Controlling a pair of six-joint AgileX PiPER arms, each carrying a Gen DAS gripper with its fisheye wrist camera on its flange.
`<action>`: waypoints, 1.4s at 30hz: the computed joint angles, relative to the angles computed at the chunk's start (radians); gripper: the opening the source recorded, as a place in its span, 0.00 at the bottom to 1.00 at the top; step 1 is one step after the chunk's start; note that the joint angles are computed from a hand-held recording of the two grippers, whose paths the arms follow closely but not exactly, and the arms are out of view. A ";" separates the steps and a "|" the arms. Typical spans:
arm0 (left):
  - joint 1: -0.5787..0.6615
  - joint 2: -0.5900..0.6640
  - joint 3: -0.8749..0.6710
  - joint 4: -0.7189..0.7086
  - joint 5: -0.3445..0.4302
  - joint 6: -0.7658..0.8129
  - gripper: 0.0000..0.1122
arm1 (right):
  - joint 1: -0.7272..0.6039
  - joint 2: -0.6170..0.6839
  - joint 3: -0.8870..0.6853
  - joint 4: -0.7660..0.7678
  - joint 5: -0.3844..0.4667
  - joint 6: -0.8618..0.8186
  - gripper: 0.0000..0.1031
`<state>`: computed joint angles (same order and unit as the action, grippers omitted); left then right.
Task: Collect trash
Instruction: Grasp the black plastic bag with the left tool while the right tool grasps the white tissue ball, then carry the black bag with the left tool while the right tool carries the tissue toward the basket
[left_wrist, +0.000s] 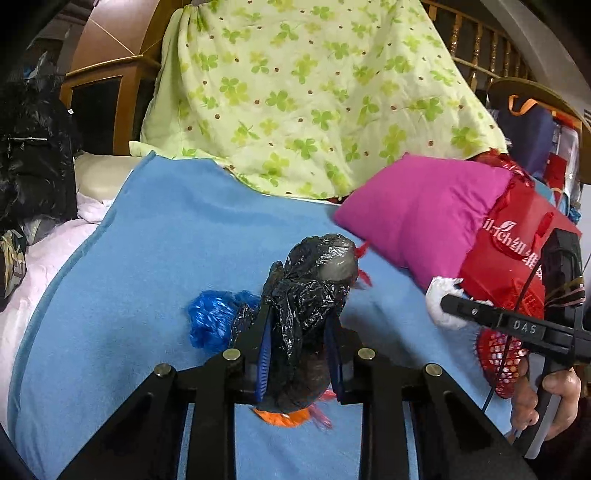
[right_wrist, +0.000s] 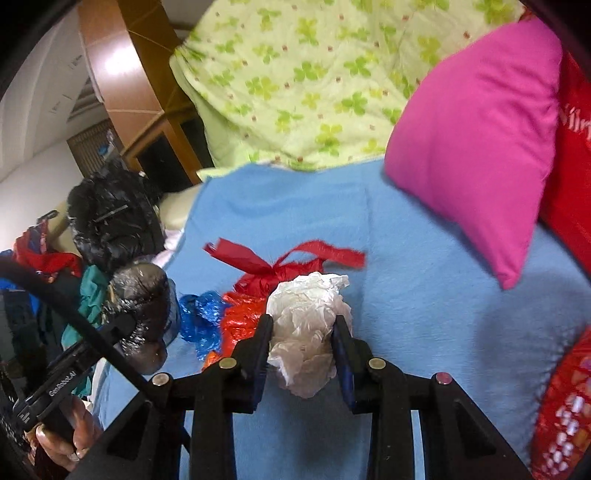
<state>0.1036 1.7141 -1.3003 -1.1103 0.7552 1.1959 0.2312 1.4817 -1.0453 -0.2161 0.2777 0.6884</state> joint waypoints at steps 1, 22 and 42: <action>-0.007 -0.029 0.029 -0.001 -0.020 0.002 0.25 | 0.007 -0.033 0.024 -0.071 0.002 0.065 0.33; -0.428 -0.418 0.266 1.002 -0.366 -0.909 0.25 | -0.005 -0.524 0.354 -0.370 0.048 0.368 0.33; -0.741 -0.437 0.254 1.700 -0.277 -1.591 0.25 | -0.130 -0.667 0.396 -0.040 0.028 0.012 0.33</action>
<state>-0.6376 1.2775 -1.0461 0.5898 0.4778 -0.3949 0.1014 0.8151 -0.6490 -0.2563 0.3052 0.7005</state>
